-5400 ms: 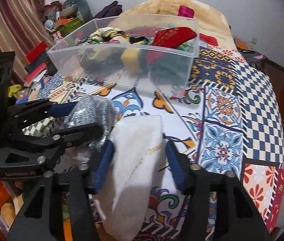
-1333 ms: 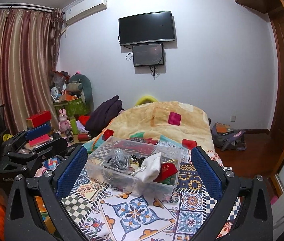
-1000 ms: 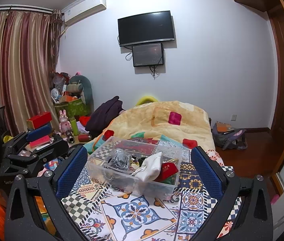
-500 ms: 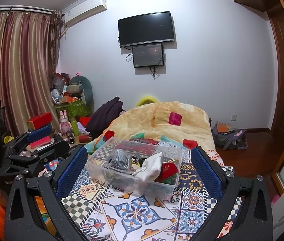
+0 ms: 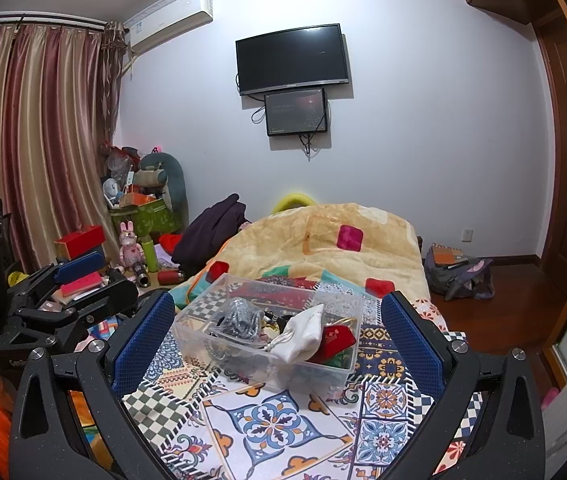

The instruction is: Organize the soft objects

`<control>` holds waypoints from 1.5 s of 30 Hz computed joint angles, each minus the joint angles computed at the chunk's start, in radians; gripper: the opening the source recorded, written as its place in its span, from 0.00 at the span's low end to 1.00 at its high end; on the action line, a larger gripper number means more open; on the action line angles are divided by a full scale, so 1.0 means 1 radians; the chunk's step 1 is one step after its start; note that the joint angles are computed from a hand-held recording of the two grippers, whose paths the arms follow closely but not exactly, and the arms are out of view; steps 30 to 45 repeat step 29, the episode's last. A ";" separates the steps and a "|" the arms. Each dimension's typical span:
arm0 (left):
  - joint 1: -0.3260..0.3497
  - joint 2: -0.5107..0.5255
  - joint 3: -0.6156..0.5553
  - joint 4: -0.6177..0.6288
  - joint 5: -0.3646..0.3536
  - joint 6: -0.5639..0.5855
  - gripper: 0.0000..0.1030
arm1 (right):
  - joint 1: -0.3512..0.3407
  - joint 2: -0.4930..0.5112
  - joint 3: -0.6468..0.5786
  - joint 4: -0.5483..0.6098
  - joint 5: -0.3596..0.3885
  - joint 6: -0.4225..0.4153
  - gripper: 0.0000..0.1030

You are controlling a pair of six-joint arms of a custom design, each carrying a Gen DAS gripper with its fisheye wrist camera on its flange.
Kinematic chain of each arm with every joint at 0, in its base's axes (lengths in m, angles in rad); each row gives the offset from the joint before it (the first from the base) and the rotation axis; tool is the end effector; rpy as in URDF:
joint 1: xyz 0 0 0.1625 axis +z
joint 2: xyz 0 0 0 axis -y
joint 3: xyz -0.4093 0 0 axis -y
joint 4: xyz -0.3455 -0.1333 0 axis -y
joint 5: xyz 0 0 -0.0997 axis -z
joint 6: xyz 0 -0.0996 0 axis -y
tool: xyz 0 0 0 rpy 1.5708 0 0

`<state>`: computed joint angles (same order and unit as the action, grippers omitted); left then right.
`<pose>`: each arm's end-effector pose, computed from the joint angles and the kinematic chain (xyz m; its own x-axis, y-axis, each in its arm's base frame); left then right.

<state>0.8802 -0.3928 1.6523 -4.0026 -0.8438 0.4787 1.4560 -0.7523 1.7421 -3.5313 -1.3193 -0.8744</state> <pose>-0.2228 -0.5828 0.0533 -0.7437 0.1411 -0.6534 0.6644 0.2638 -0.6993 0.0855 -0.6384 0.1812 -0.6819 -0.4901 0.5430 -0.7147 0.2884 -0.6372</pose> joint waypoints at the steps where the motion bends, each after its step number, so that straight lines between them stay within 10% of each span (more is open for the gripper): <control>1: 0.000 0.000 0.000 0.000 0.000 0.000 0.99 | 0.001 0.001 -0.001 0.000 -0.001 0.000 1.00; 45: 0.001 -0.012 0.018 0.012 -0.008 -0.013 0.99 | 0.002 0.007 -0.013 0.025 -0.009 0.000 1.00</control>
